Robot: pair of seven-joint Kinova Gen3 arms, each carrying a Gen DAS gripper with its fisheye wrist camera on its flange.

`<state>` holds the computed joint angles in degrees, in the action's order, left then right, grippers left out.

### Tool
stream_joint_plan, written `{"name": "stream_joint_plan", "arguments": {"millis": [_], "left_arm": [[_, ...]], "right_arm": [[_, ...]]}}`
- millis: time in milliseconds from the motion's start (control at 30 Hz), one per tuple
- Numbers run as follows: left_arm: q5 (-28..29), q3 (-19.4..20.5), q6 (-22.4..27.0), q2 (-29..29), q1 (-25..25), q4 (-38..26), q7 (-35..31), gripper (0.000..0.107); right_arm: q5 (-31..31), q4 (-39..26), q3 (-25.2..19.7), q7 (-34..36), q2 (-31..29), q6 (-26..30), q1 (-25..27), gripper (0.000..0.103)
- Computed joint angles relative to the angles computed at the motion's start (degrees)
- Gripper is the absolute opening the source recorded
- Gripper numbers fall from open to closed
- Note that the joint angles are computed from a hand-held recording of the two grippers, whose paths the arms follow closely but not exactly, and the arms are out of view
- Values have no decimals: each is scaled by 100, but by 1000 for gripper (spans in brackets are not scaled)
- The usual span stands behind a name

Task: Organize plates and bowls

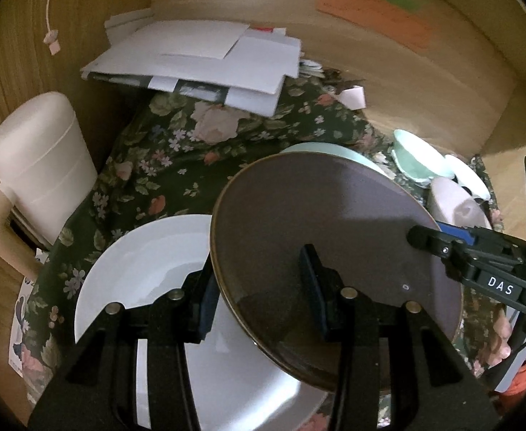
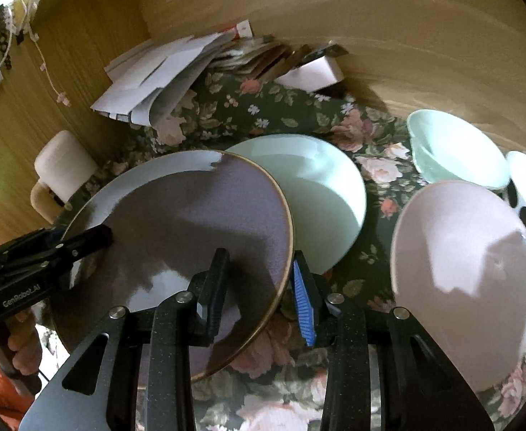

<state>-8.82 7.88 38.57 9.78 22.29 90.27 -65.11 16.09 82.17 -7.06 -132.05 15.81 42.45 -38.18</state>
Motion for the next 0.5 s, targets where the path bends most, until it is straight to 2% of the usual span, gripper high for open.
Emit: {"name": "stream_joint_plan", "arguments": {"millis": [233,500], "left_arm": [[-269,64,-60,-149,209,37,193,43],[-321,185,-175,-281,319,124,178,43]], "right_arm": [[522,357,49,-683,-354,-33,-224,31],[1029,739,-162,-1303,-751,40,-190,31]]}}
